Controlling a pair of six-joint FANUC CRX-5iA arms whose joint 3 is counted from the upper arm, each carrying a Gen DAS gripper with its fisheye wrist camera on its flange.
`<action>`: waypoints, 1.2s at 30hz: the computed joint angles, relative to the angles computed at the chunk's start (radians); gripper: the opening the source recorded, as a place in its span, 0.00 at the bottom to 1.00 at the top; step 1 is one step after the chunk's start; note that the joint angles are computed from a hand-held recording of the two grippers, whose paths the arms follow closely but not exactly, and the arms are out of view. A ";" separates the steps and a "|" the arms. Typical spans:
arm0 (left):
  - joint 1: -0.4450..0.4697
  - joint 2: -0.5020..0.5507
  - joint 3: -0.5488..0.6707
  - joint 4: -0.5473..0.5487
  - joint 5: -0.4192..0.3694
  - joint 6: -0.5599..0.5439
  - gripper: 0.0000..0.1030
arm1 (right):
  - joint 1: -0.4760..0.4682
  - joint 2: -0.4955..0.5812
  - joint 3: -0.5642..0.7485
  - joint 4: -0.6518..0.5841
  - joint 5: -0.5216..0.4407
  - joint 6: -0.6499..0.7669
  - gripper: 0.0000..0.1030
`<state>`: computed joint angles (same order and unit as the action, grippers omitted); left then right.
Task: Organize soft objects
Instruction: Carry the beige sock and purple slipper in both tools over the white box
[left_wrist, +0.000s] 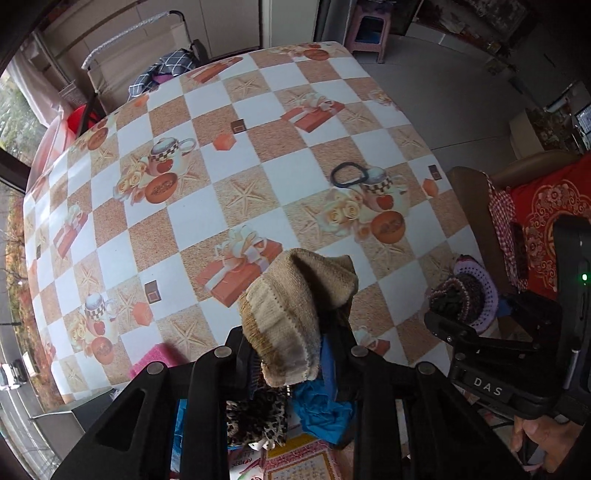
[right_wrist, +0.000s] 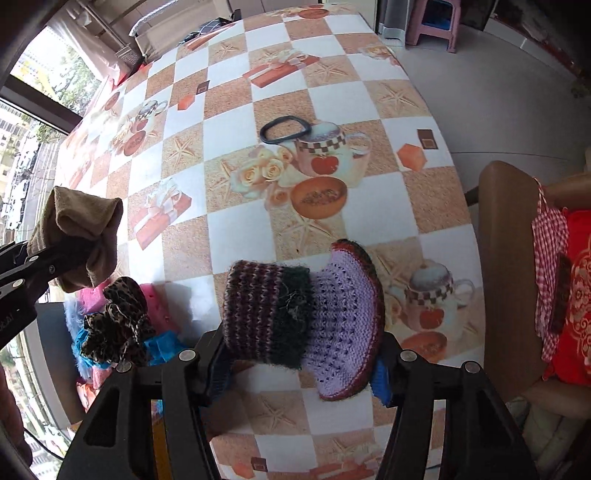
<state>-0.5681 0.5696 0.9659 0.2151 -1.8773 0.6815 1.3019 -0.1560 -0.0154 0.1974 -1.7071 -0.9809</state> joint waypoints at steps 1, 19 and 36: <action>0.000 -0.026 -0.035 0.009 0.004 -0.023 0.28 | 0.013 0.011 0.007 0.000 -0.004 -0.026 0.60; 0.124 -0.373 -0.455 0.057 -0.163 -0.498 0.28 | 0.182 0.209 0.268 -0.053 -0.087 -0.270 0.60; 0.348 -0.382 -0.445 -0.032 -0.345 -0.860 0.28 | 0.125 0.387 0.471 -0.098 0.008 -0.079 0.60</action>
<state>-0.2203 0.1879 0.5204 0.1830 -2.2222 -0.1780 1.4271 0.2309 0.4561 0.0990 -1.6994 -1.0596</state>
